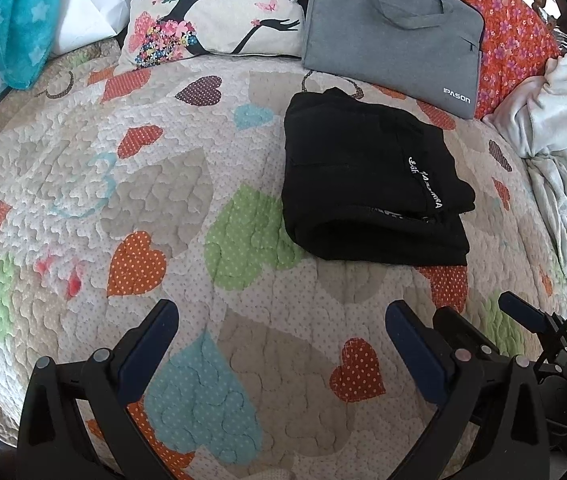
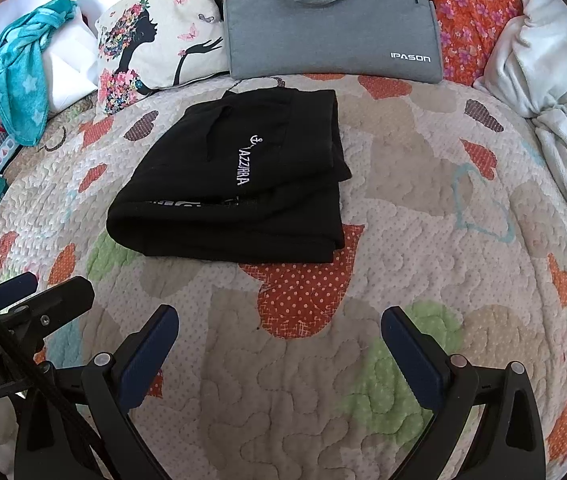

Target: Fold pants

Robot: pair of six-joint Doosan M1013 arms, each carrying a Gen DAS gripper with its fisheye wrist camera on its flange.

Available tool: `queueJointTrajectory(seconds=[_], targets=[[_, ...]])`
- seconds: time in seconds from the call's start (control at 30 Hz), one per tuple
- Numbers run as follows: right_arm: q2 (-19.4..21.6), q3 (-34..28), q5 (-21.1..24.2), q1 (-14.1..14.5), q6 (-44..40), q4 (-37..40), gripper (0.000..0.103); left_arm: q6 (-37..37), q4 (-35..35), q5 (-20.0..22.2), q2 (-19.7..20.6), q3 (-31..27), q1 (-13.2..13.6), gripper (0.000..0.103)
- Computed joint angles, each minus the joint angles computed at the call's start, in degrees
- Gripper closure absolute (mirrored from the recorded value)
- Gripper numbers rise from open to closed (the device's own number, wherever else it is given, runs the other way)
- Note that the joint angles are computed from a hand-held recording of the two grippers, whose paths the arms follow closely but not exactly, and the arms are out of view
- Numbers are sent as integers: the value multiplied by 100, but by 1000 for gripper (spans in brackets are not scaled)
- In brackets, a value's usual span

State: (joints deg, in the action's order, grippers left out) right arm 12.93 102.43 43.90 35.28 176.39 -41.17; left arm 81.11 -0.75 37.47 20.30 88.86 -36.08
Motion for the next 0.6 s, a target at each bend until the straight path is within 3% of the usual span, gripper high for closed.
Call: queueJointTrajectory(seconds=[0.3, 0.5, 0.6], targets=[[5, 7, -16, -45, -87, 110, 0, 15, -14, 106, 43, -52, 12, 0], [24, -7, 99, -75, -172, 257, 0, 40, -351, 512, 216, -216, 106, 0], [30, -17, 208, -52, -87, 191, 0, -320, 60, 765, 317, -281, 76, 0]])
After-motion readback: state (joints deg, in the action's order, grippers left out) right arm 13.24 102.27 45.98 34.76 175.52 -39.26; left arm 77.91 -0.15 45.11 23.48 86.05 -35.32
